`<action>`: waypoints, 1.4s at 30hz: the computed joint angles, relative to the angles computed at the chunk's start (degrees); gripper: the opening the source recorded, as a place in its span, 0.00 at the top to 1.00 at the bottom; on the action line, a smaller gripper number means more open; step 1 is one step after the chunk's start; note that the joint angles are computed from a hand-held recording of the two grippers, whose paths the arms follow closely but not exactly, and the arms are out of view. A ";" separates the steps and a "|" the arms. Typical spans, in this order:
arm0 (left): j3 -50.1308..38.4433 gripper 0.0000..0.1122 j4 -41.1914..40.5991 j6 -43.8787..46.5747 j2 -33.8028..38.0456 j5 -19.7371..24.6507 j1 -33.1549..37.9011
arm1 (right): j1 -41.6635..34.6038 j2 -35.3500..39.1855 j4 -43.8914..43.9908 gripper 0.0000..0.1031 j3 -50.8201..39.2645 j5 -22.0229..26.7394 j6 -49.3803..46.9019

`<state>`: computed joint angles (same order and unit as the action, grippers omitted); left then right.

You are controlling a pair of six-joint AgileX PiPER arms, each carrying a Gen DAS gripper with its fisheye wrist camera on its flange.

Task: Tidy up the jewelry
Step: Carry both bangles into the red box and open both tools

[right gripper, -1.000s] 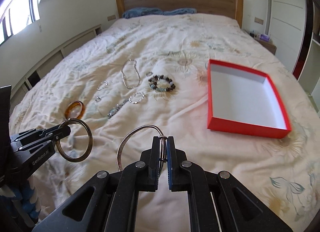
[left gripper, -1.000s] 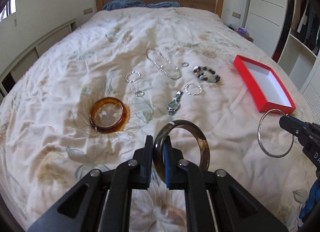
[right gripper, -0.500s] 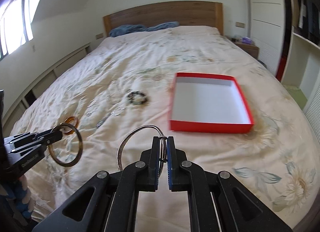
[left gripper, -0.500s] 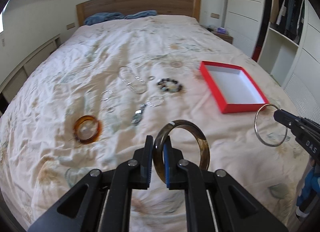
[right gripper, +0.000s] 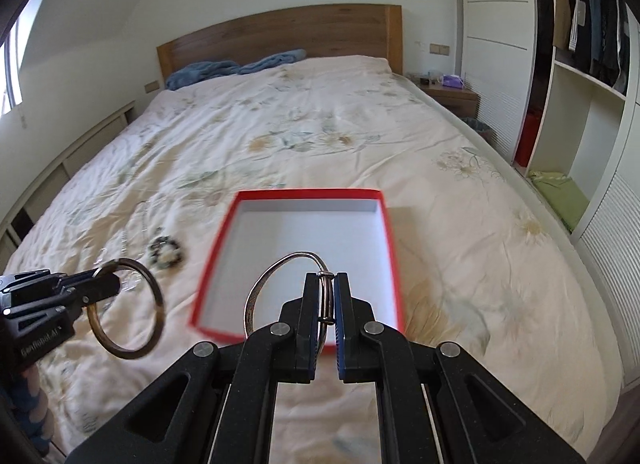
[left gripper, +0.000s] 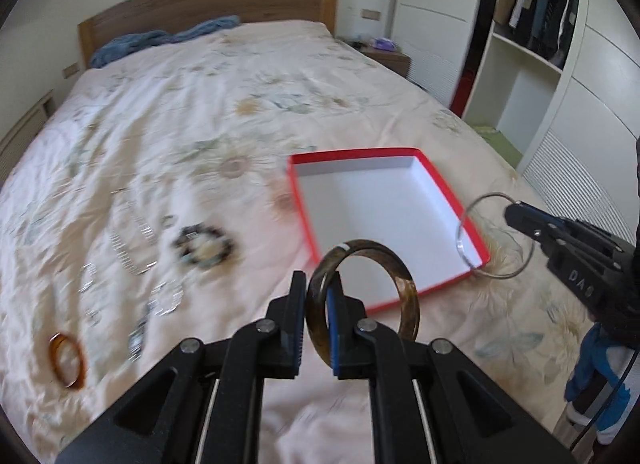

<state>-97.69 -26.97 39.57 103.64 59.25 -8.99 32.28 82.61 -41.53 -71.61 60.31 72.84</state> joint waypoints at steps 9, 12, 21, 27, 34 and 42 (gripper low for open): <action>-10.79 0.92 6.17 -9.80 14.94 -0.75 -9.21 | -13.54 7.03 6.52 0.92 3.77 -14.60 -8.56; -12.01 0.92 9.08 -11.94 18.16 -0.72 -9.87 | -15.93 9.33 9.84 0.92 5.15 -18.58 -11.56; -8.21 0.92 15.68 -15.12 17.53 -3.41 -11.52 | -15.44 13.55 10.97 0.88 5.46 -17.50 -16.18; -5.89 0.92 20.03 -18.41 16.33 -4.04 -12.08 | -14.08 14.88 11.41 0.88 3.96 -14.00 -19.13; -4.33 0.92 20.57 -20.42 14.82 -1.58 -10.77 | -12.89 14.69 14.45 0.88 2.95 -11.50 -21.60; -0.72 0.91 21.13 -19.89 12.26 -1.65 -9.64 | -10.88 14.59 16.46 0.86 1.45 -9.39 -23.01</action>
<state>-98.41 -5.84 19.68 115.90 57.60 -18.63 21.40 97.21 -25.08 -70.16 50.92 49.83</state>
